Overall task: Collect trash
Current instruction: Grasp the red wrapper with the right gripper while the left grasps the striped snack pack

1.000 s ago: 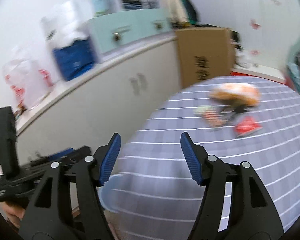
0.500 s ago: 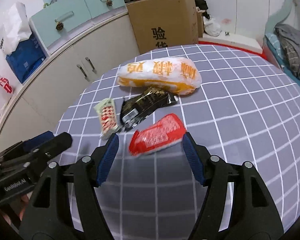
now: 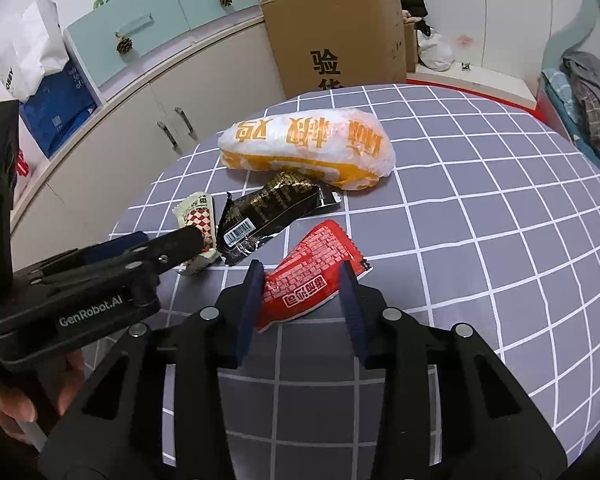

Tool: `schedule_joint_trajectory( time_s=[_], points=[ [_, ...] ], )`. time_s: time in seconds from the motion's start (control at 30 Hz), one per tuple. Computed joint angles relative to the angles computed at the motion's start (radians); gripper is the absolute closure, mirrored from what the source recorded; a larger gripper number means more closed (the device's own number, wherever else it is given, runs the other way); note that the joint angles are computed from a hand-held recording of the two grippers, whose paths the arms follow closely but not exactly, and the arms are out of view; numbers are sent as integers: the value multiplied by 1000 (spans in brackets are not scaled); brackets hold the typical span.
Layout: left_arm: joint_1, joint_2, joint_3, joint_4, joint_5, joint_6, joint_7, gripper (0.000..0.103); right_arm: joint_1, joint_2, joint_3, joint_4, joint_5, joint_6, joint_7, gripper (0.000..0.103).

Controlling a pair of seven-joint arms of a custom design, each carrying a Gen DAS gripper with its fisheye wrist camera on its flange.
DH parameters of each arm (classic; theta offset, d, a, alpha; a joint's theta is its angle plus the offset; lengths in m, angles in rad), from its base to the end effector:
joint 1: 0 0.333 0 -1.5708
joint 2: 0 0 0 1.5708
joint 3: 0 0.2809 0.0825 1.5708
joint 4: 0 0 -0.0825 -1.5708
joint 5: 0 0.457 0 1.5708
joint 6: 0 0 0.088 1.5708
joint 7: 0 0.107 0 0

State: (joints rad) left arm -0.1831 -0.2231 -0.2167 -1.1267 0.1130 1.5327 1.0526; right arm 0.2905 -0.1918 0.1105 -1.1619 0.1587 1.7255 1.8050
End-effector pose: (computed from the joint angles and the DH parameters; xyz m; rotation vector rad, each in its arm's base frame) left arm 0.4212 -0.1930 0.9362 -2.0419 1.7582 -0.7554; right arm 0.4458 0.2175 0.9332 -1.8617 1.5055 -0.2722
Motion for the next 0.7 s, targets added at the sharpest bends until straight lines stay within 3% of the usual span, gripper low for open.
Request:
schedule_joint_trajectory(
  time_s=[0.17, 0.3, 0.37, 0.4, 0.53, 0.7],
  points=[
    [-3, 31, -26, 29, 68, -20, -11, 36, -1, -2, -1, 1, 5, -4, -2, 67],
    [-14, 46, -40, 38, 132, -27, 15, 54, 2, 6, 8, 14, -25, -10, -13, 68],
    [-21, 38, -35, 31, 121, -23, 50, 77, 4, 7, 9, 16, -27, -12, -16, 69],
    [-23, 25, -27, 17, 102, -15, 57, 81, 6, 8, 10, 17, -32, -14, -20, 71],
    [-18, -37, -3, -65, 53, 47, 63, 92, 13, 9, 27, 23, -81, -12, -40, 79],
    [-12, -120, 23, -164, -14, 111, 66, 95, 17, -5, 26, 9, -88, 8, -51, 91]
  ],
)
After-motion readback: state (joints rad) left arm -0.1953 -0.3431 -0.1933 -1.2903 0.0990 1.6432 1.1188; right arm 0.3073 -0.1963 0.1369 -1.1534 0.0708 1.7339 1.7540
